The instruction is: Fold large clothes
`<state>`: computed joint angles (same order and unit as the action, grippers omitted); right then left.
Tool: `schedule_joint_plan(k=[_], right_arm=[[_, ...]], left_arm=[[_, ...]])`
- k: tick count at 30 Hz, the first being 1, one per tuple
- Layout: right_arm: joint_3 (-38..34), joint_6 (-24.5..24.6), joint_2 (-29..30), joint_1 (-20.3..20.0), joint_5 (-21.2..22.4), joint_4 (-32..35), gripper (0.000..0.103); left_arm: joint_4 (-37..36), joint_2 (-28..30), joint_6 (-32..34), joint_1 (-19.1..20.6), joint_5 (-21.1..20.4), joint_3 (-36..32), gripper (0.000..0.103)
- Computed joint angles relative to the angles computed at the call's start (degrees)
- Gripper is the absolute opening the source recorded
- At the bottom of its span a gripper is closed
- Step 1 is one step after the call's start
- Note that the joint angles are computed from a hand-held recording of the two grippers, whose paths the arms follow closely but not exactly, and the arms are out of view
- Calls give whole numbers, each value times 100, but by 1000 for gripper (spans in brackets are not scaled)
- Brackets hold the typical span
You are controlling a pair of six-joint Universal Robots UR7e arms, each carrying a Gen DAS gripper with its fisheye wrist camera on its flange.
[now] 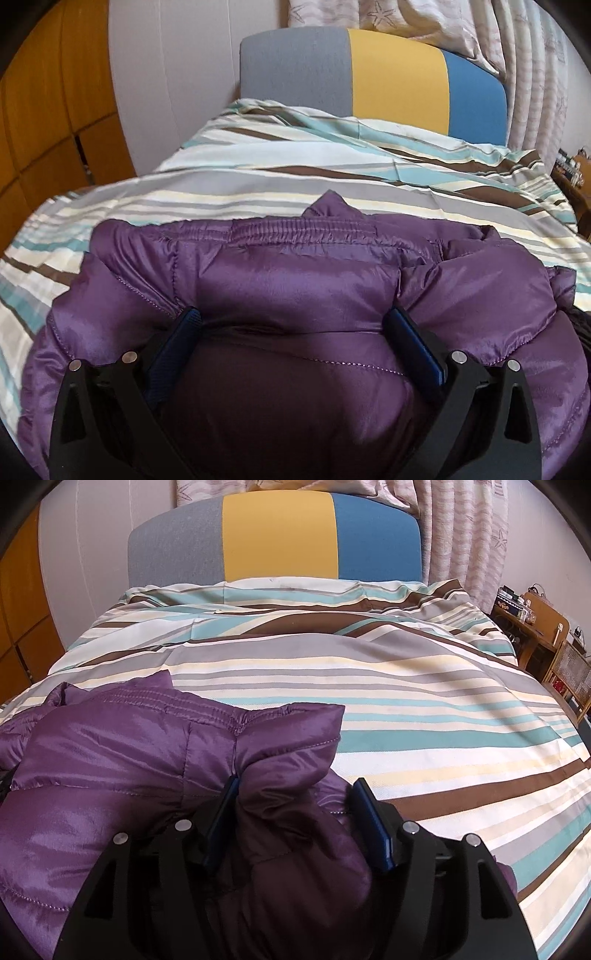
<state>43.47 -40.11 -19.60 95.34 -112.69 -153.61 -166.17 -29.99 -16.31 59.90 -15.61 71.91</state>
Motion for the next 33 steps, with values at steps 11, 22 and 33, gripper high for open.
schedule_joint_plan(k=[11,22,33], right_arm=[[1845,-564,-1171,181,1384,-1129,79],[833,-182,-329,319,856,257,76],[711,-391,-141,330,620,42,77]], left_arm=[[-229,23,35,-14,-142,26,100],[-653,-18,192,-4,-333,128,100],[-448,-112,-18,-5,-415,197,100]])
